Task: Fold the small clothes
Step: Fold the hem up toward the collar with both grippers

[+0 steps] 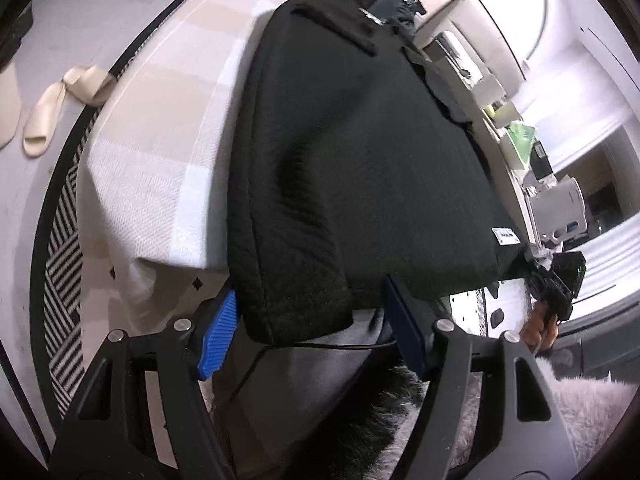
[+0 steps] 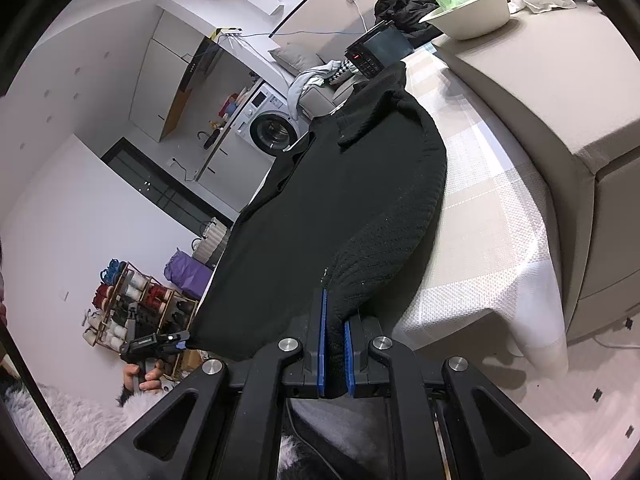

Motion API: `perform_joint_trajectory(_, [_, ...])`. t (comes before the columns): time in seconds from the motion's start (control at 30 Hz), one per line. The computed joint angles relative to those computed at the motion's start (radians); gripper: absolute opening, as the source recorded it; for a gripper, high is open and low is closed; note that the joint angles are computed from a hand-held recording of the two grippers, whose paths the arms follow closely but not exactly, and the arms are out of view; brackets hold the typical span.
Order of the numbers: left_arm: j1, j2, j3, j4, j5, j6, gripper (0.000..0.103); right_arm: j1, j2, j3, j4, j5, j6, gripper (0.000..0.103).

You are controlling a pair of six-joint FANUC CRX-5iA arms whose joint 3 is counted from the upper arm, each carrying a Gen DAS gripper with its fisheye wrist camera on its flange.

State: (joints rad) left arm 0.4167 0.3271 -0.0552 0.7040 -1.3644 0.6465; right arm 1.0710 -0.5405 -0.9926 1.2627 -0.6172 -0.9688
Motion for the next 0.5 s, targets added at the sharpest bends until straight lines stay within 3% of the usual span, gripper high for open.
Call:
perform_joint_trajectory(0.27, [0.013,-0.030,-0.026,0.044,-0.022,-0.061,0.066,0.007,-0.002,0.005,-0.028,-0.005,0.017,0.008])
perform_joint_trajectory(0.5, [-0.017,0.020,0.009,0.102,-0.001,-0.036,0.066,-0.039,0.003,-0.006,-0.024,0.060,0.003,0.011])
